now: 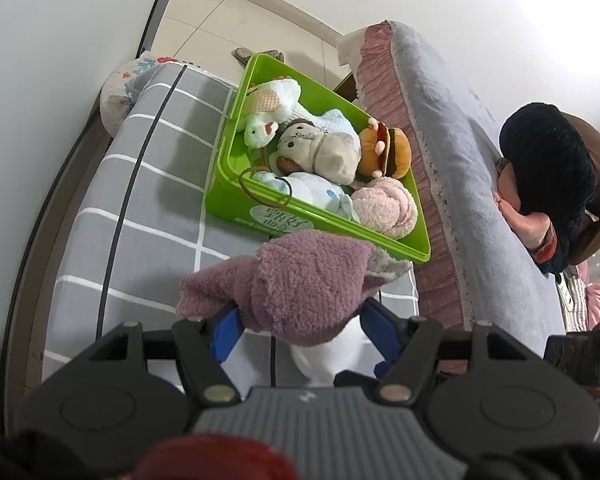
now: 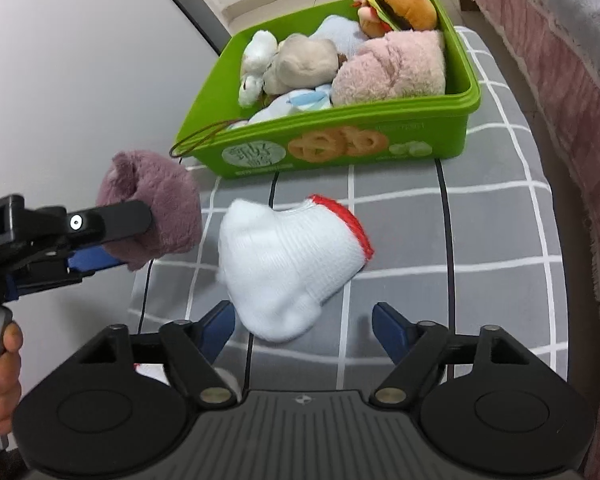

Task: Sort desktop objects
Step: 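Carry the glove and mauve plush with both tools over the green tray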

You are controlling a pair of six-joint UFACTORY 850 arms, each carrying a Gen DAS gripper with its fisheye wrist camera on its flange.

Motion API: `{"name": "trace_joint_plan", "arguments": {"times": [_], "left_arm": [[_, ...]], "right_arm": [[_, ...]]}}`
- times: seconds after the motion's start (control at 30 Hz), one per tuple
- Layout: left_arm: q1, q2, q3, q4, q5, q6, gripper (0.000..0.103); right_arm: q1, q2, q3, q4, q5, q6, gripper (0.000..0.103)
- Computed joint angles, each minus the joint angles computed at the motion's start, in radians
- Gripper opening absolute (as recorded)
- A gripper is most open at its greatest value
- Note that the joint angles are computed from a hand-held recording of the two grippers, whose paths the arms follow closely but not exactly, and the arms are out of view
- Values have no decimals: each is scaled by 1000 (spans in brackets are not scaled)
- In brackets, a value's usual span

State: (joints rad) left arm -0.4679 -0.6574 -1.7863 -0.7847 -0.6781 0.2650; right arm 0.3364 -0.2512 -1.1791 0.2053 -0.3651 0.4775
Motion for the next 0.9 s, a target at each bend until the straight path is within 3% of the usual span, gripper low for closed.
{"name": "trace_joint_plan", "arguments": {"times": [0.17,0.4,0.57,0.67,0.9], "left_arm": [[3,-1,0,-6,5,-10,65],[11,2,5,-25,12,-11,65],[18,9,15,-24,23,-13,65],[22,14,21,-23,32,-15,65],[22,24,27,18,56,-34,65]], "right_arm": [[-5,-22,-19,124,15,-109,77],[0,-80,-78,175,14,-162,77],[6,-116,-113,108,15,-99,78],[17,-135,-135,-22,7,24,65],[32,-142,-153,-141,2,122,59]]}}
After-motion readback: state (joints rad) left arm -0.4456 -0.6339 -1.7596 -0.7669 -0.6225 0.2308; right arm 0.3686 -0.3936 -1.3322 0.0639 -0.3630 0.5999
